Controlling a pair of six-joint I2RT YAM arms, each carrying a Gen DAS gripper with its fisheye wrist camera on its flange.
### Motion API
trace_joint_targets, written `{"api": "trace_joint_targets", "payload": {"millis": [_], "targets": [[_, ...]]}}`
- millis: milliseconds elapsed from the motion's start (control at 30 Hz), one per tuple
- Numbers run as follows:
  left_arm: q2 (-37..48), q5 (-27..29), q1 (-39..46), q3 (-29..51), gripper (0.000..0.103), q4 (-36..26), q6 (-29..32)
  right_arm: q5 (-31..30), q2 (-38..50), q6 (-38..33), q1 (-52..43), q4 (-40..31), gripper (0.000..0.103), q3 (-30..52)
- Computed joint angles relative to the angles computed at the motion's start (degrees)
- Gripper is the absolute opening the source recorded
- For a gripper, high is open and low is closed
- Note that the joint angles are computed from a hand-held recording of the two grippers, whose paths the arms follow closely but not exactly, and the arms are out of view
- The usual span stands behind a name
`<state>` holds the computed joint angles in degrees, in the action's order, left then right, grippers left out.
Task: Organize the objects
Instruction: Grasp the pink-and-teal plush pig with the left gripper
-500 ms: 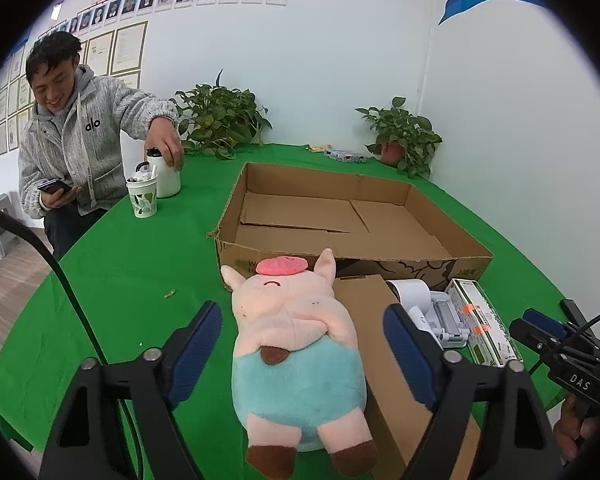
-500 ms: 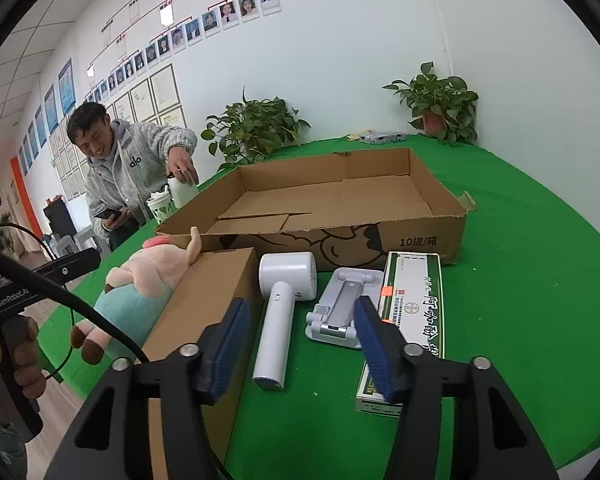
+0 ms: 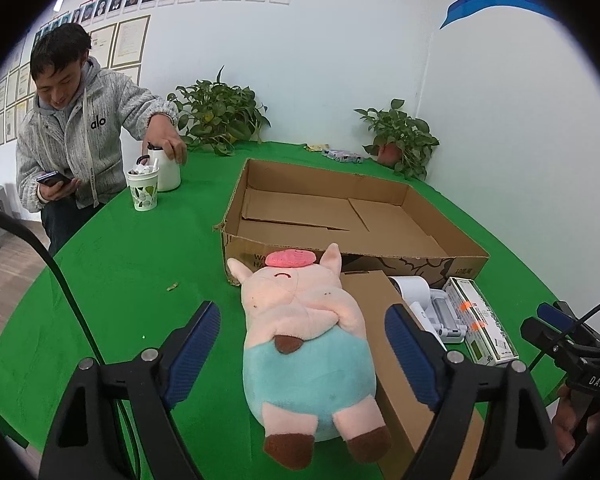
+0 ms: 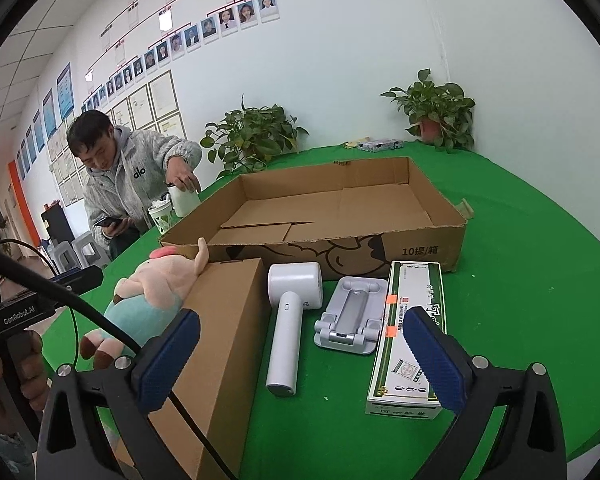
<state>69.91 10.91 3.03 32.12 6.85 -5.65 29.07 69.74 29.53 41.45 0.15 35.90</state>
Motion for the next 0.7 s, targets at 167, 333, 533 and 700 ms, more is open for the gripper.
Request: {"api": "trace_joint_targets", "payload": {"millis": [167,333,533,700], "targets": [[1.3,4.8,2.2,1.6,0.084,-3.5,0.5,0.4,0.0,-0.1,0.8,-1.2,0.102,0.8],[2.6,9.2,3.2,2.7,0.084,-6.2,1.6,1.1,-0.7,0.0,1.6,-2.7,0.102,1.5],[7.6,10.2,2.1,4.7,0.084,-7.5,3.2,1.2,-0.2,-0.8,2.3,-4.8,0.102,3.5],[9.5,7.0,0.4,5.0,0.084,-6.1,5.0,0.0,0.1,-1.5,2.1,-5.9,0.102,5.5]]}}
